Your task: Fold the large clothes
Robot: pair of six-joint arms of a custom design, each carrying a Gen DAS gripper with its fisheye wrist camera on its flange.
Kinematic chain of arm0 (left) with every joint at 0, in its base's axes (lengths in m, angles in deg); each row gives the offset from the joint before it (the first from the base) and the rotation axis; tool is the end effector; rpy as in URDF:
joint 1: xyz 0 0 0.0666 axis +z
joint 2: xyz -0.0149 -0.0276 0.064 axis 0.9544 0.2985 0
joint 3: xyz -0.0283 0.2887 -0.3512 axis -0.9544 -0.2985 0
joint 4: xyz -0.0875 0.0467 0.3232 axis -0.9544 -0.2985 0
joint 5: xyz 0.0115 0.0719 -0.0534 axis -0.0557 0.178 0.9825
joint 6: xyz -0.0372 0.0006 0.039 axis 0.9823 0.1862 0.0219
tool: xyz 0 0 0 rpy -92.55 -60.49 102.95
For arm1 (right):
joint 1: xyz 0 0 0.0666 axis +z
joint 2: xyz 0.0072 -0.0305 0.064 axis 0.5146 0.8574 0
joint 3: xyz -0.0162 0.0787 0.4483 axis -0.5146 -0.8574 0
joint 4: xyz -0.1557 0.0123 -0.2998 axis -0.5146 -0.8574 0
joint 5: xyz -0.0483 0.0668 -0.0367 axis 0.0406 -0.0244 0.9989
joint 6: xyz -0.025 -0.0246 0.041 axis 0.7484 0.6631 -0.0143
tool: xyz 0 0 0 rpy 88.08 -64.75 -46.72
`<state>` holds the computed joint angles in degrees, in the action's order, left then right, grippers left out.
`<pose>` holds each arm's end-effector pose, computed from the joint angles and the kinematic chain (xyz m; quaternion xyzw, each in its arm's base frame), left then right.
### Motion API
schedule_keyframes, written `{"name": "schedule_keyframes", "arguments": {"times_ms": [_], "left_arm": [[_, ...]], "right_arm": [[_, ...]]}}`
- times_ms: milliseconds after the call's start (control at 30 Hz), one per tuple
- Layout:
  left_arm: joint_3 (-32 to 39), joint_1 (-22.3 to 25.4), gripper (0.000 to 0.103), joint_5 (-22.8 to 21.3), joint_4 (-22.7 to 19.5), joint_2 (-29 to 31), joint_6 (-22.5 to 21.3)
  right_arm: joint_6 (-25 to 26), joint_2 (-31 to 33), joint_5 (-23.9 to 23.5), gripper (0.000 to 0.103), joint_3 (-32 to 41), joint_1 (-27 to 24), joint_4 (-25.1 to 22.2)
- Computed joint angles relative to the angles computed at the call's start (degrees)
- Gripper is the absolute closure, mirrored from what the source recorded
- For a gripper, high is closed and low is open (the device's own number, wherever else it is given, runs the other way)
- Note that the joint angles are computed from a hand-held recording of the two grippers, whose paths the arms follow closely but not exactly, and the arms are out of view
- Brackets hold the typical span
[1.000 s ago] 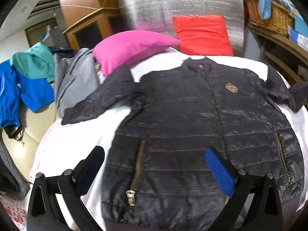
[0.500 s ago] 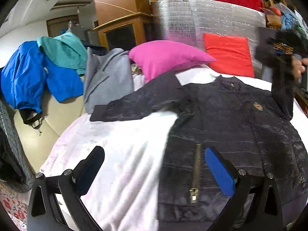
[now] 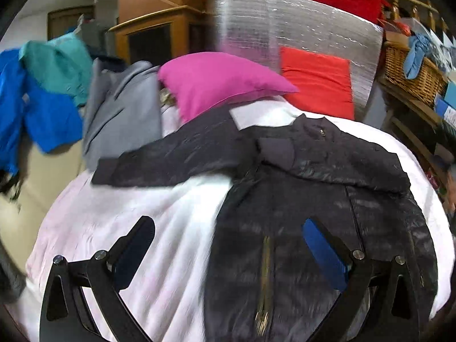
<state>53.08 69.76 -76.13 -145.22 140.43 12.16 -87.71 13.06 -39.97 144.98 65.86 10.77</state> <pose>0.4172 -0.0258 0.5948 0.1009 0.9059 -0.0432 0.4090 0.3936 0.2505 0.6087 0.3407 0.8094 0.1473 0.4551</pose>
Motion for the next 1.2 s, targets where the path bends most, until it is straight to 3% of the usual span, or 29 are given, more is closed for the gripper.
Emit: {"name": "schedule_keyframes", "arguments": {"times_ms": [67,133,267,333,400,433,467,500,600,667,733,833,900,933,967,1067,1133,1200], "left_arm": [[2.52,-2.33,0.000,-1.33,0.04,2.66,0.51],[6.44,-3.80,0.000,-0.95,-1.39,6.01,2.03],[18.50,-6.97,0.000,-1.73,-7.24,15.98,8.65],[23.82,-8.93,0.000,-4.14,-9.17,20.75,10.64],[30.71,-11.36,0.000,-8.39,-13.31,26.69,11.19],[32.23,-12.03,0.000,-9.98,-14.55,28.12,11.08],[35.53,-13.08,0.000,-12.99,-17.57,30.96,11.17],[38.04,-13.84,0.000,-14.97,-20.04,33.54,11.62],[42.11,-15.39,0.000,-19.06,-25.22,38.57,11.16],[38.99,-15.81,0.000,-19.10,-22.28,37.48,11.62],[38.00,-16.05,0.000,-19.24,-22.24,36.47,10.78],[34.49,-15.40,0.000,-17.19,-21.19,32.63,9.03],[27.51,-14.49,0.000,-16.66,-15.56,26.61,5.97],[23.15,-13.11,0.000,-15.24,-12.26,22.47,4.13],[21.46,-12.06,0.000,-14.11,-10.96,20.74,3.49],[14.68,-5.03,0.000,-9.43,-7.22,13.47,3.01],[12.95,0.48,0.000,-7.00,-6.93,11.60,3.80],[13.60,4.69,0.000,-6.33,-7.77,12.11,5.15]], "right_arm": [[-4.00,-3.92,-2.79,0.015,-7.95,-3.41,0.47],[-4.92,-5.81,-6.55,0.017,-13.30,-6.48,3.52],[-3.33,-5.27,-14.33,0.017,-19.56,-11.33,12.60],[-2.26,-3.86,-18.26,0.021,-20.85,-12.98,15.65],[-1.70,-2.86,-22.52,0.040,-22.69,-14.91,17.71],[-1.89,-1.44,-24.94,0.067,-22.35,-15.68,18.11],[-1.98,-0.75,-26.55,0.071,-22.06,-15.84,18.24],[-1.49,-0.01,-26.46,0.071,-21.35,-15.65,17.40],[4.64,0.07,-19.43,0.074,-19.53,-13.07,16.85],[7.17,0.10,-17.00,0.074,-18.84,-11.65,15.31],[6.70,2.85,-18.98,0.074,-16.40,-11.97,8.52],[4.89,2.11,-16.97,0.069,-15.01,-10.79,6.52],[3.58,1.00,-14.57,0.045,-13.59,-9.34,5.05],[3.33,0.43,-11.52,0.026,-12.36,-7.75,3.87],[3.70,0.32,-8.84,0.024,-11.14,-6.40,2.92],[7.10,0.59,0.93,0.024,-6.73,0.23,-1.52],[7.12,1.06,2.62,0.024,-5.18,4.11,-1.43],[7.19,1.68,1.89,0.024,-4.96,7.17,2.03]]}}
